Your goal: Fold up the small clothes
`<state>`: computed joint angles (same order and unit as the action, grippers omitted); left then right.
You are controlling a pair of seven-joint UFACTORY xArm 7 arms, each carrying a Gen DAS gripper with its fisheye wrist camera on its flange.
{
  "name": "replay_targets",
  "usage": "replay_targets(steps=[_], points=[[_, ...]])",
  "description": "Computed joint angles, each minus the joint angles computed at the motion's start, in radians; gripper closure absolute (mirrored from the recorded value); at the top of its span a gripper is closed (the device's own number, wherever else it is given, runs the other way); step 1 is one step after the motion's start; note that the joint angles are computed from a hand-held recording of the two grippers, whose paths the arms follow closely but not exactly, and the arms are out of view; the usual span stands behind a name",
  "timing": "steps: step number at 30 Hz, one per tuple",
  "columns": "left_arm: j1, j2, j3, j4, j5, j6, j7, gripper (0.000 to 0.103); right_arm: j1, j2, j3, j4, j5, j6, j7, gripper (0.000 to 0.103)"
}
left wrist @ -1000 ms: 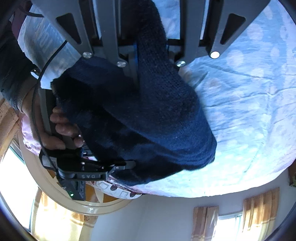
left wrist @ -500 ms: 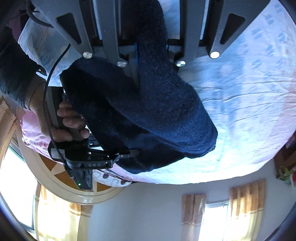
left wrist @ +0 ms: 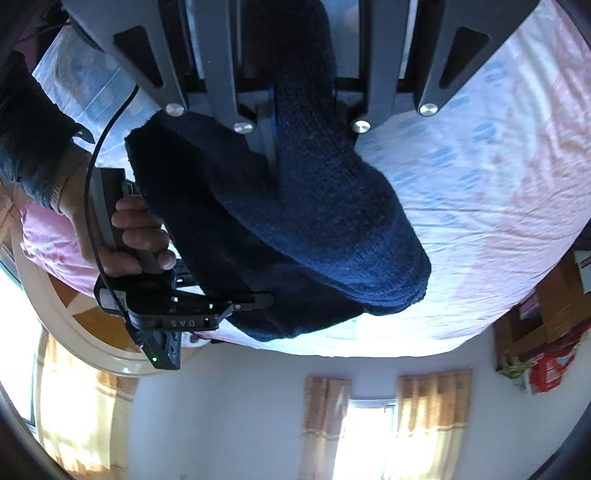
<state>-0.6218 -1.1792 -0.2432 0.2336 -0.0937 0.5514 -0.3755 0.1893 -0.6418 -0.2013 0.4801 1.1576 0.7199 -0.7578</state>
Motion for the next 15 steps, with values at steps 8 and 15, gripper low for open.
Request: replay_targets(steps=[8, 15], points=[[0.024, -0.188, -0.001, -0.065, 0.014, 0.136, -0.032, 0.083, 0.093, 0.073, 0.103, 0.037, 0.097, -0.054, -0.007, 0.065], [0.030, -0.383, -0.001, -0.112, 0.014, 0.279, -0.044, 0.083, 0.156, 0.123, 0.177, 0.074, 0.128, -0.103, 0.004, 0.065]])
